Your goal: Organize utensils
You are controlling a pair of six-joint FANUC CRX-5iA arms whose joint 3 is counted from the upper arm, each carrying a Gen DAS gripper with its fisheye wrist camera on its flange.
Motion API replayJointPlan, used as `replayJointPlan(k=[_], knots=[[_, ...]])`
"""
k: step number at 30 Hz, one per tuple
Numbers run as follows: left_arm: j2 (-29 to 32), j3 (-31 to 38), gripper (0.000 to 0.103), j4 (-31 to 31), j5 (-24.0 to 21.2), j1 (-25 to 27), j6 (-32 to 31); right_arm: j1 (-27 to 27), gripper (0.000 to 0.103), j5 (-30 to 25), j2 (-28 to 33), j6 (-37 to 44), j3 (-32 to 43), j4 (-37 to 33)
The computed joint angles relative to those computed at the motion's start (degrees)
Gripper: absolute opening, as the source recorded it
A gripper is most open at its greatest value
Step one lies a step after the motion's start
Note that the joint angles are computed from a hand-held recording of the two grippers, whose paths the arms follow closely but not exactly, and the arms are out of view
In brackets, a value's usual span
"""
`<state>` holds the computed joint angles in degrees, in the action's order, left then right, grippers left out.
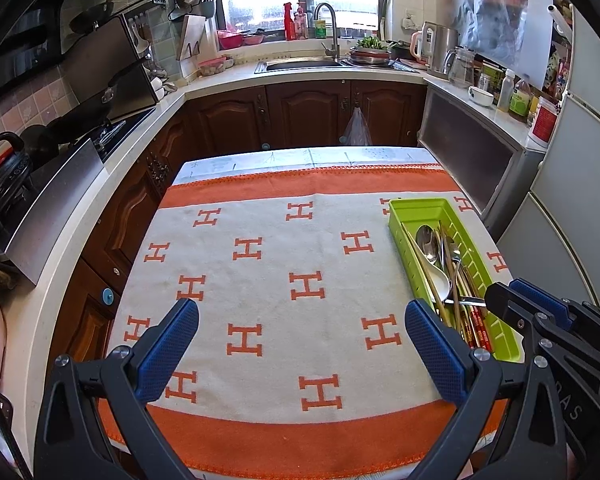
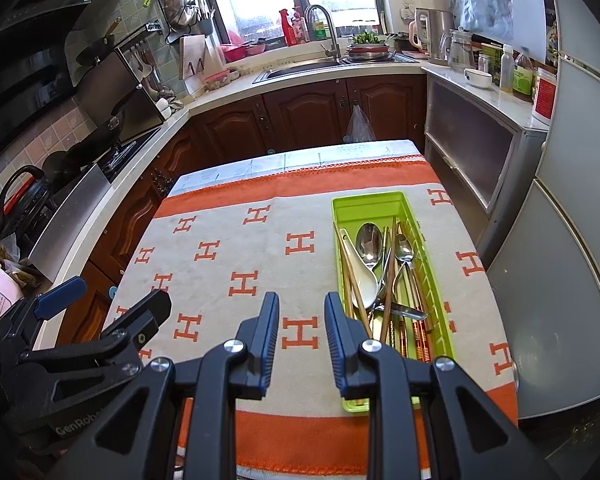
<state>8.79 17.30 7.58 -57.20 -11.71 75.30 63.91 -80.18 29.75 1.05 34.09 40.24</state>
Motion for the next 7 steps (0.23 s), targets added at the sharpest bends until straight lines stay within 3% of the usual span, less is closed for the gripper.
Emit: replayJointPlan(k=[7], knots=[[0.69, -0.08, 0.102, 0.88, -0.08, 0.09, -1.21, 0.14, 0.024, -0.39, -0.06, -1.00, -0.32, -0.01]])
